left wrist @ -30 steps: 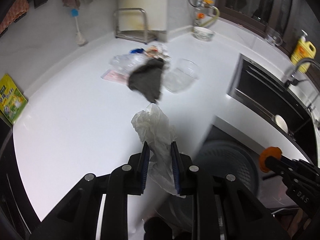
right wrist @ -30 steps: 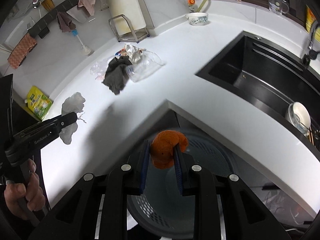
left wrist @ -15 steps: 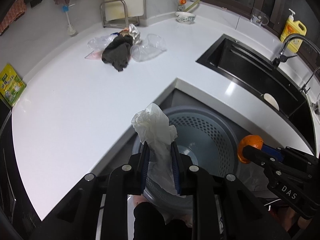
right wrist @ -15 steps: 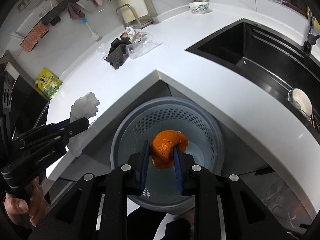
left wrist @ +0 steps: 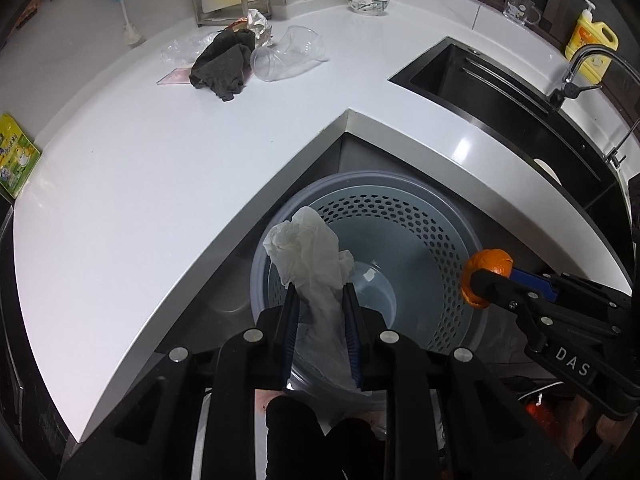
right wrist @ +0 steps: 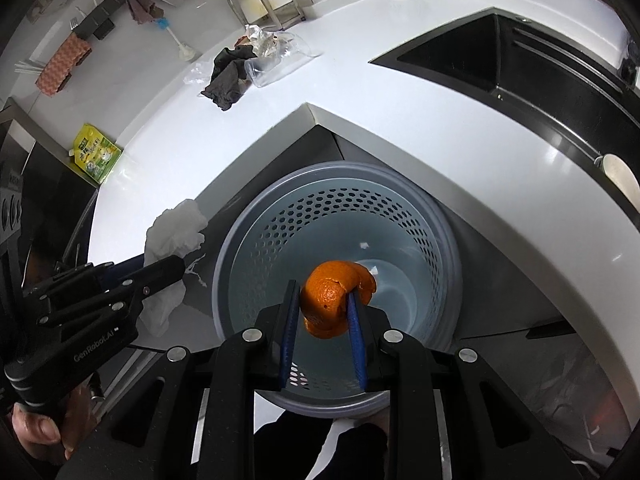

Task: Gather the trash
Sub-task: 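Carry both items over the grey bin and open both tools to drop them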

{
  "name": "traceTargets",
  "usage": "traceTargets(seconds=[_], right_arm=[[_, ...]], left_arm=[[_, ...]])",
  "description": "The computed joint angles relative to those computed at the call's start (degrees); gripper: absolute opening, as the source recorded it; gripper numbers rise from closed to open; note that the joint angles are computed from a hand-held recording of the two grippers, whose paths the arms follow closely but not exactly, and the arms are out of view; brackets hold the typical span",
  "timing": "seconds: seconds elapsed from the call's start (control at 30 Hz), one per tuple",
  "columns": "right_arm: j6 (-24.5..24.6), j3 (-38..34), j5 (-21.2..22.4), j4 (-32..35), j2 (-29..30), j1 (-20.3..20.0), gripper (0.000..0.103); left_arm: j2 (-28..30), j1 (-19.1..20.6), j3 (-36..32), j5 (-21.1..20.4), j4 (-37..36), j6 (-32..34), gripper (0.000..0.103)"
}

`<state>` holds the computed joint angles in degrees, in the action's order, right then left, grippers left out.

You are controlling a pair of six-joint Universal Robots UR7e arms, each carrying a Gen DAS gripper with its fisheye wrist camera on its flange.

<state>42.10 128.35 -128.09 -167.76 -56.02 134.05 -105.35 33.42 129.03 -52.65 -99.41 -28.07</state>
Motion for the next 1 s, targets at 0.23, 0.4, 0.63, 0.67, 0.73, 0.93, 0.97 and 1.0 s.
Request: traceTargets(seconds=[0.23,0.4,0.63,0.67,0.73,0.93,0.97,1.0], right_arm=[[-0.1,-0.8,-1.4,0.6,0.3,0.5,0.057],[0.6,-0.8,-1.8,1.5,-0.1,0.7,0.057],[1.7,-0.6,-1.6,2.6,-0.8,1.3,0.057],[1.8,-0.6,-1.6,2.7,-1.0,1.4,0.057],[1.9,-0.4,-1.6,2.9,-1.3,1.5,0.057],[1.7,-0.2,-2.0,3.7,-2.8,2.4,0.057],[1.4,-0.1,-2.1,3.8,-3.2,2.7,0.057],[1.2,-0.1,-2.2,3.9,-3.5,2.9,0.057]], left_arm=[[-0.7,0.3,-0.3,1.0,-0.2,0.5,0.059],[-1.2,0.4,-0.9,1.6,0.8,0.1,0.060],[-2.1,-0.4,-1.4,1.8,2.6,-1.5,0.064],[-2.2,-0.7,-1.5,1.9,2.9,-1.8,0.064],[-2.4,-1.3,-1.7,2.0,3.6,-2.4,0.064],[-2.8,-3.1,-2.5,3.0,5.1,-4.8,0.067],[-2.9,-3.4,-2.6,3.2,5.2,-5.2,0.067],[-3.0,-3.7,-2.7,3.5,5.4,-5.6,0.069]])
